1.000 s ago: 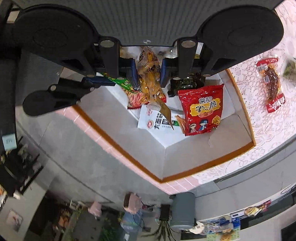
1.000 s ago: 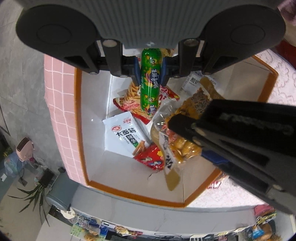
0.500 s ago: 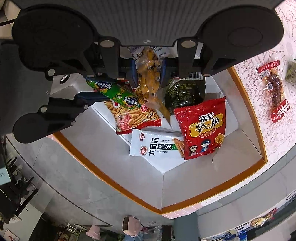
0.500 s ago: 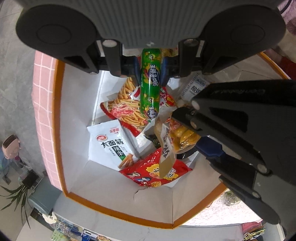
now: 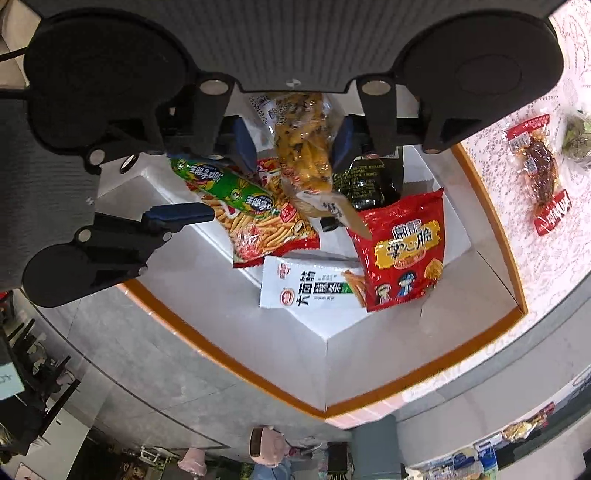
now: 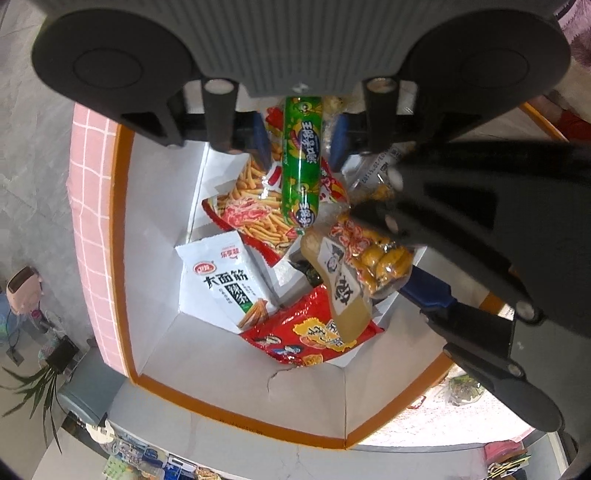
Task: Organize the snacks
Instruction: 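Open both tools to drop the snacks and lift out of the box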
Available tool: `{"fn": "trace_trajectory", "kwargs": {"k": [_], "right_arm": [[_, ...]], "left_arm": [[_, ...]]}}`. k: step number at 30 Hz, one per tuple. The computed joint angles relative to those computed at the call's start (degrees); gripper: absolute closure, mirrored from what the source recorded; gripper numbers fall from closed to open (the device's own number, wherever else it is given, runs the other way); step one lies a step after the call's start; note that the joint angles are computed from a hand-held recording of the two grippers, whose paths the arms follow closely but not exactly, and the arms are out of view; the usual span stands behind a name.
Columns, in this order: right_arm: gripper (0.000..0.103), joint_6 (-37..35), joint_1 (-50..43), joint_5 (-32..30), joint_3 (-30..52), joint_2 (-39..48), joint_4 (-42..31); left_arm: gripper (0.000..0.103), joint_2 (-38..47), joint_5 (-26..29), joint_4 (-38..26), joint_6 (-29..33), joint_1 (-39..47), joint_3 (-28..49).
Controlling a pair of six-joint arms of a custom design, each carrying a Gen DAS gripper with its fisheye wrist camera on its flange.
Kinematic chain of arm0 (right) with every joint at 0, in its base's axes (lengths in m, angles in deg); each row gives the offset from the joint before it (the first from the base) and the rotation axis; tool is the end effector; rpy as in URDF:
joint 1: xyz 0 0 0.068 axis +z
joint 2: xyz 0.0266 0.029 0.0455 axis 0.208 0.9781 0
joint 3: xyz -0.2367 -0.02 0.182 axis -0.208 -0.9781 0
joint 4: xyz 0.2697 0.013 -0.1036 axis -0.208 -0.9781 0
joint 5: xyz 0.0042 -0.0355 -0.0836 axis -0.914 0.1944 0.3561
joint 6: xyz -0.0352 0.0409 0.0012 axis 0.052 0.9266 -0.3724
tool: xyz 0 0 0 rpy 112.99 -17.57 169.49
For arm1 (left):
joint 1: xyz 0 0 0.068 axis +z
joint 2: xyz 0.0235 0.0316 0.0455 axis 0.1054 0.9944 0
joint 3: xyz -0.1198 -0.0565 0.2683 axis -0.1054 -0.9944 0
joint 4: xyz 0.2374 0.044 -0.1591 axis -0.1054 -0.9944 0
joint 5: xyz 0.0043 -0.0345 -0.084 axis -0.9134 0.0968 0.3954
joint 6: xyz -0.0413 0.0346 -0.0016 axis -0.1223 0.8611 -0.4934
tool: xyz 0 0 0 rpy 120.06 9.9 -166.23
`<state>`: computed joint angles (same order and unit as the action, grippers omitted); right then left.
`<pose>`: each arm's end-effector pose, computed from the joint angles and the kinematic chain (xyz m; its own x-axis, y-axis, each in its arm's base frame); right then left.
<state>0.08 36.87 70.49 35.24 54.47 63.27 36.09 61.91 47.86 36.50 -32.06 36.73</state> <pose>0.2654 0.1204 0.1197 -0.8084 -0.4418 -0.3890 -0.4449 0.8913 -0.0876 0.2867 -0.2284 0.1414 -0.7332 0.5322 -0.4233 0.6166 0.7828 -0.0839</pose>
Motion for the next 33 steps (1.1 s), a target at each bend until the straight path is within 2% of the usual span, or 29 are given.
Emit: {"fn": "trace_trajectory", "kwargs": {"k": [2, 5, 11, 24, 33], "right_arm": [[0.057, -0.7, 0.9, 1.4, 0.1, -0.8, -0.6], [0.047, -1.4, 2.2, 3.2, 0.3, -1.9, -1.6], [0.039, 0.3, 3.8, 5.9, 0.0, -5.0, -2.6], [0.039, 15.1, 16.7, 20.2, -5.1, -12.5, 4.7], [0.039, 22.7, 28.1, 31.0, -3.5, -7.0, 12.0]], "left_arm": [[0.032, -1.0, -0.7, -0.3, -0.3, -0.1, -0.2], [0.032, -3.0, -0.3, -1.0, 0.1, 0.5, -0.9], [0.032, -10.2, 2.6, 0.1, -0.1, 3.1, -5.2], [0.032, -26.9, 4.8, 5.1, -1.9, 10.9, -17.5], [0.032, -37.2, 6.6, 10.2, -1.7, 20.0, -27.5]]}}
